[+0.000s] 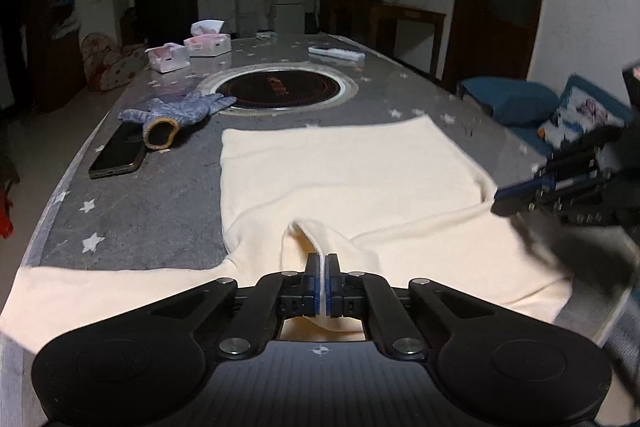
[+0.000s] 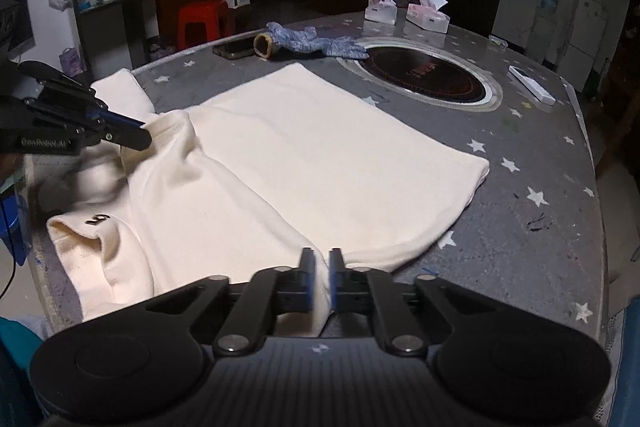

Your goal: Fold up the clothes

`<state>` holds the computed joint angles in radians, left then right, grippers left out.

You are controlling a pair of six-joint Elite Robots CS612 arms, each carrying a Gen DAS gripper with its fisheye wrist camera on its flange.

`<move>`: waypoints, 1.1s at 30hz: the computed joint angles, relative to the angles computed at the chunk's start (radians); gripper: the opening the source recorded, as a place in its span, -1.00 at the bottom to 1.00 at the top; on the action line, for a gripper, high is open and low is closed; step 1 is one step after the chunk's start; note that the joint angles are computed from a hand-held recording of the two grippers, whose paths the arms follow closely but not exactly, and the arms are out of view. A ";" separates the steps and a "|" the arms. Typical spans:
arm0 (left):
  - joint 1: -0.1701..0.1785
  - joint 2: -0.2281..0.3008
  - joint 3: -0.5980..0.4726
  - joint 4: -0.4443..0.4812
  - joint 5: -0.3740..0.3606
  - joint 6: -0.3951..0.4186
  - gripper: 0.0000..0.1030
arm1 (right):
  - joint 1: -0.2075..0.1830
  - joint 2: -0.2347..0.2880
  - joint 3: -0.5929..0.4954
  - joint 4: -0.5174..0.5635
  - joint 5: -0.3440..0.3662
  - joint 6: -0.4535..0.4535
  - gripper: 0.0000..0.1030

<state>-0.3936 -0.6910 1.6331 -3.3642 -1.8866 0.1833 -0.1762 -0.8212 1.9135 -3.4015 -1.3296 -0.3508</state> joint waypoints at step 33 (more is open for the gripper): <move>0.006 0.021 -0.002 -0.042 0.064 0.002 -0.35 | -0.004 -0.019 0.065 -0.053 0.016 0.006 -0.66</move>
